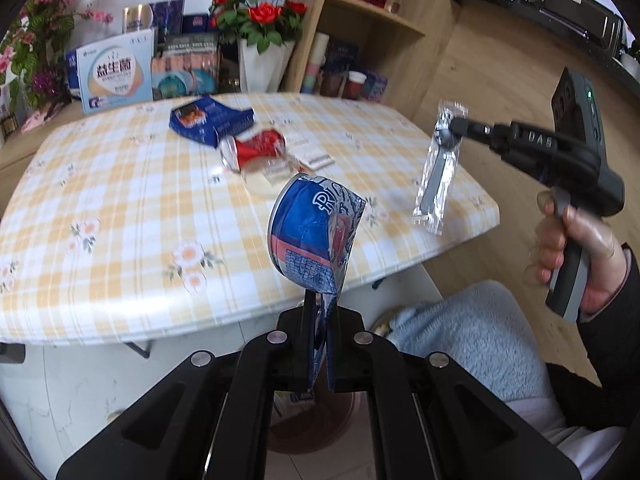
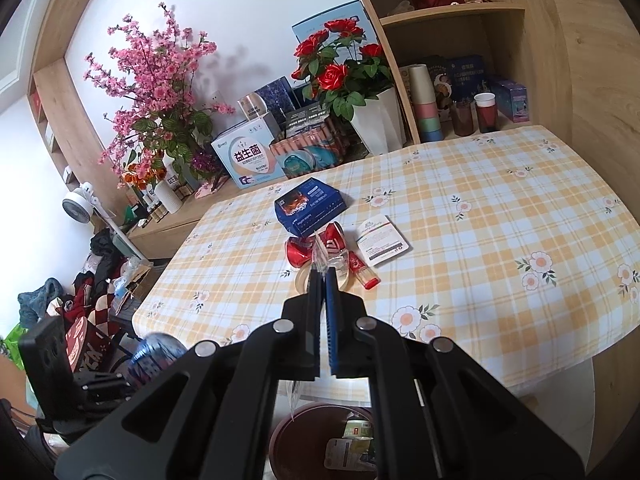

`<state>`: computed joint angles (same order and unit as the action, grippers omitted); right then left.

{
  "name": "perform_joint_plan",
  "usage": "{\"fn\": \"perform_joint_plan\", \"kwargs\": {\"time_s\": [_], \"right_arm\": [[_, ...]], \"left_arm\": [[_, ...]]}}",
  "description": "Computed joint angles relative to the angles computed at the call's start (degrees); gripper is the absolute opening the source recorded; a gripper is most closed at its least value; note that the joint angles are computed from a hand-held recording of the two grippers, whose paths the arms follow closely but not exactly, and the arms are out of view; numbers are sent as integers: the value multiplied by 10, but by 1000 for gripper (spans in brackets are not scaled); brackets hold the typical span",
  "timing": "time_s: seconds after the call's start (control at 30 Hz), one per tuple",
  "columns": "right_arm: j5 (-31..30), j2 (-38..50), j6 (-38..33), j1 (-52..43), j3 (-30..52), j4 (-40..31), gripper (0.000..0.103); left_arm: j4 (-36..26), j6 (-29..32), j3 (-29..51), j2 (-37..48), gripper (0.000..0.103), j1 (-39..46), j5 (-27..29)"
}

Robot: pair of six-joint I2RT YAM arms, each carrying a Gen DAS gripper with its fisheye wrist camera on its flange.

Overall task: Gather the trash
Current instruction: 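Drop the blue wrapper into the brown bin with the left tool while the right holds its wrapper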

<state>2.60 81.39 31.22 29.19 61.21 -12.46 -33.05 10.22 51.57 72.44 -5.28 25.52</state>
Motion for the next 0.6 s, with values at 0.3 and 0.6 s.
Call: {"fn": "perform_joint_plan", "kwargs": {"time_s": [0.3, 0.6], "right_arm": [[-4, -10, 14, -5, -12, 6, 7], [2, -9, 3, 5, -5, 2, 7]], "left_arm": [[14, -3, -49, 1, 5, -18, -17], [23, 6, -62, 23, 25, -22, -11]]}}
